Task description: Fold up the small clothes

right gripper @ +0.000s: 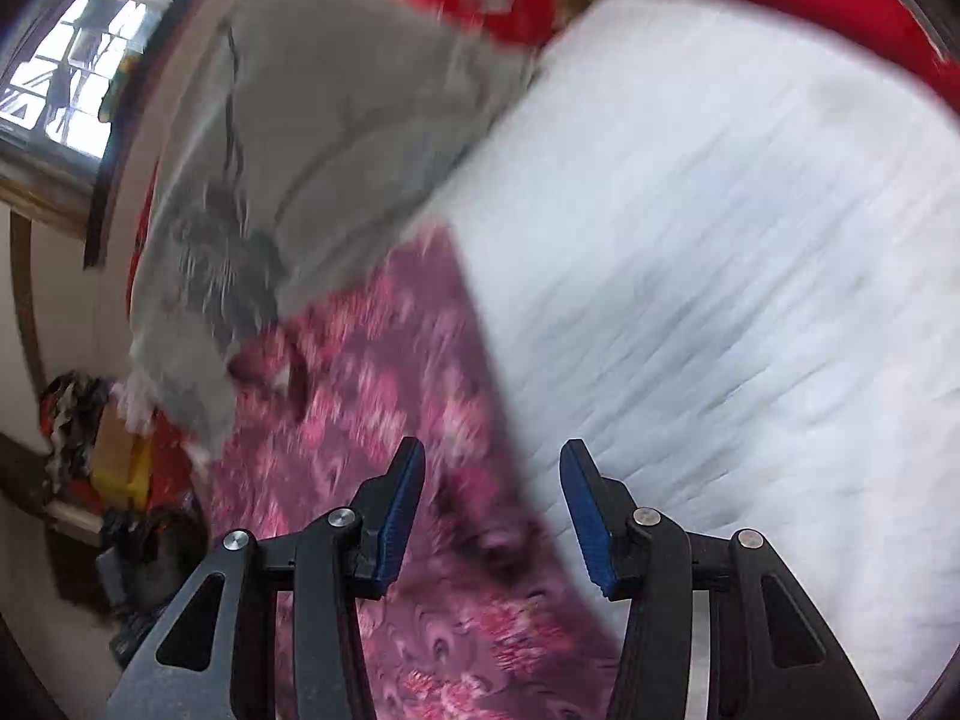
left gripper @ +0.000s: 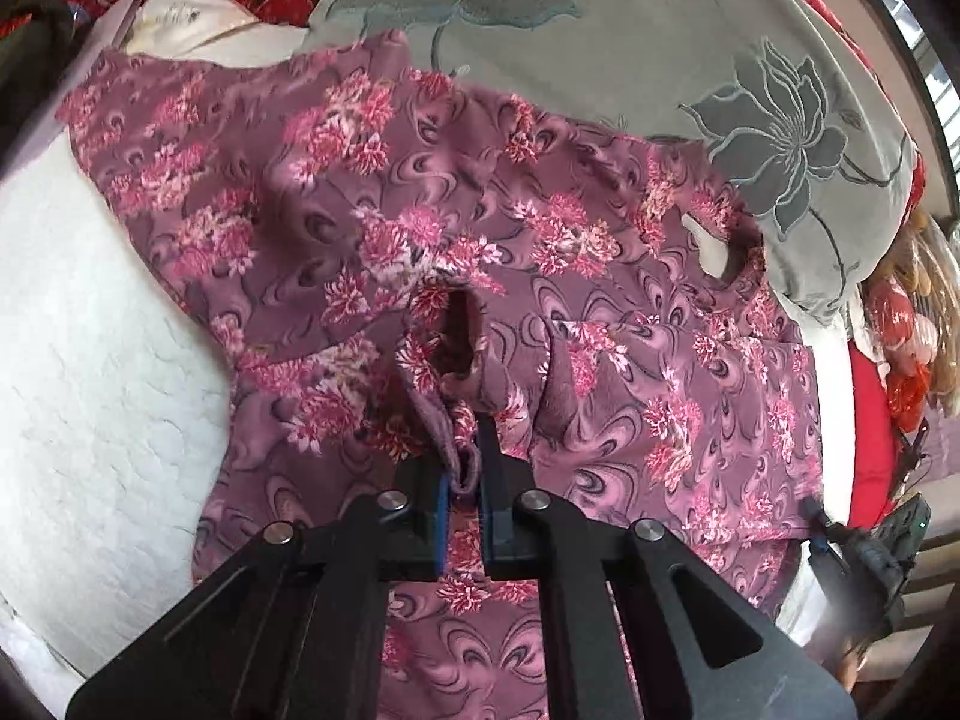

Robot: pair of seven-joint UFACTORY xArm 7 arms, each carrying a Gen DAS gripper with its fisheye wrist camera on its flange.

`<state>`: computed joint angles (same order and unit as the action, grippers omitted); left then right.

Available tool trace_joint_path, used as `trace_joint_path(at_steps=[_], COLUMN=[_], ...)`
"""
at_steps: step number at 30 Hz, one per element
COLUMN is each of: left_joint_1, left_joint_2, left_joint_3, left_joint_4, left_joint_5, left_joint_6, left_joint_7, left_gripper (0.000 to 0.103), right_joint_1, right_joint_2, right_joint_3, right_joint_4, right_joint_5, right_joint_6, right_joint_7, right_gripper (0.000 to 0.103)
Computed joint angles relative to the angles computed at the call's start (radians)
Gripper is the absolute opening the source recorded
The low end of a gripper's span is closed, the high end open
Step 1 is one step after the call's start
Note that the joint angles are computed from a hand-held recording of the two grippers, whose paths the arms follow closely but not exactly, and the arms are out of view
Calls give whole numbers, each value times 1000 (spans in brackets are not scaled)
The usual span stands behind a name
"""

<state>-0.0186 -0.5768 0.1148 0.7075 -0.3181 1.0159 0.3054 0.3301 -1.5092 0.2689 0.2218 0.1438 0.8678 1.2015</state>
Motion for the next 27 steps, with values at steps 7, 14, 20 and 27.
trace_joint_path(at_steps=[7,14,20,27], left_joint_1=[0,14,3,21], left_joint_2=[-3,-90,-25,58], left_joint_3=[-37,53,-29,91], left_joint_4=[-40,-9,-23,104], left_joint_5=[56,-26,50,-41], left_joint_6=[-9,15,4,57], left_joint_7=[9,33,25,103], left_gripper=[12,13,18,22], right_joint_1=[-57,-87,-51,-40], right_joint_2=[40,21,250,646], right_joint_3=[110,152,166,242], right_joint_4=[79,145,202,365], right_joint_5=[-124,-175,-147,-202], right_joint_6=[117,133,22,-193], right_joint_7=[-6,36,-12,-30], right_gripper=[10,18,22,22])
